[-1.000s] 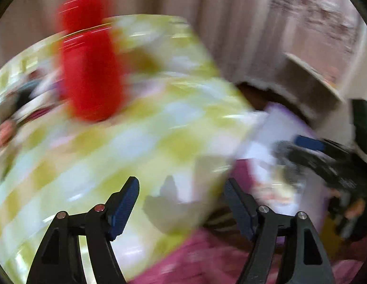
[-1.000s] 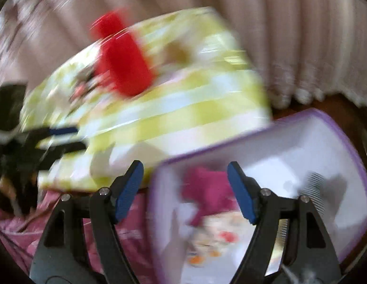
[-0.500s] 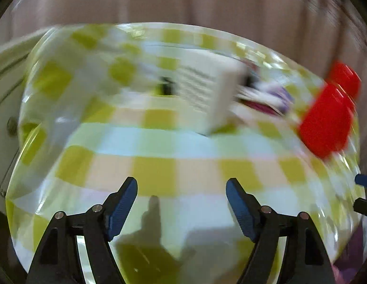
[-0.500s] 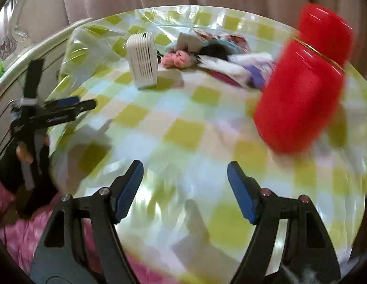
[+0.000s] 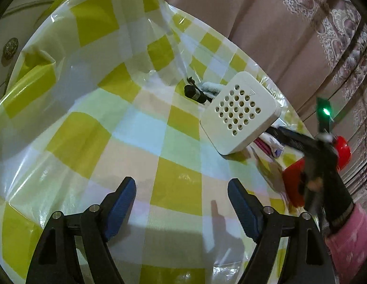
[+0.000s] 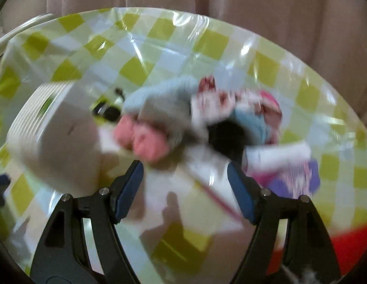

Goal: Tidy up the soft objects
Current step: 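Move both tools back over the table, then grasp the grey sock with the right tool and lift it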

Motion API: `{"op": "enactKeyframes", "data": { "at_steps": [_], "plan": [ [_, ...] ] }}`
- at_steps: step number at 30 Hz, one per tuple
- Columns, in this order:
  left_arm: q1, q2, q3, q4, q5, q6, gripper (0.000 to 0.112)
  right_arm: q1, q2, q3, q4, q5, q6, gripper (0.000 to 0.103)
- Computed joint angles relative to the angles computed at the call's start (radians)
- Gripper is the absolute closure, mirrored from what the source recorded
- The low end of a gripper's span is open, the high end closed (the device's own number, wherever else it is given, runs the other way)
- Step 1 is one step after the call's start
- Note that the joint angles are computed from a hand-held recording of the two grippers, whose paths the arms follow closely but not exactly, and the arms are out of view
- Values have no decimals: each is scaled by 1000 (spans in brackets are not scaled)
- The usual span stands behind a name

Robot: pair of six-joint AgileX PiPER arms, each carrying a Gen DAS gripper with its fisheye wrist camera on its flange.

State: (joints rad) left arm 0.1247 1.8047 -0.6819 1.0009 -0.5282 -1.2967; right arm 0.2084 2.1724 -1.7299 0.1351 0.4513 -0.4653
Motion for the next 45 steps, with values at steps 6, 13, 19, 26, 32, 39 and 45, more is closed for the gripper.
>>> {"op": "enactKeyframes", "data": {
  "at_steps": [6,13,19,26,32,39,45],
  "plan": [
    [-64,-21,-7,-51,95,65,23,13,149,-296,107,136,-126,27],
    [-80,-14,-18,-63,116,83,22,-14,58,-98,251,97,-259,91],
    [-75,-14,-17,-56,112,81,22,-150,-316,502,721,-31,-713,92],
    [-76,-14,-24,-43,122,72,22,-368,-636,1013,960,57,-1043,92],
    [-172,-38,-72,55,295,-38,22,-578,-763,1190,871,131,-1089,92],
    [-415,-68,-143,35,316,-78,22,-721,-685,1142,1072,8,-1225,91],
    [-637,99,-434,-144,676,313,22,-796,-580,1077,1087,98,-1241,83]
  ]
}}
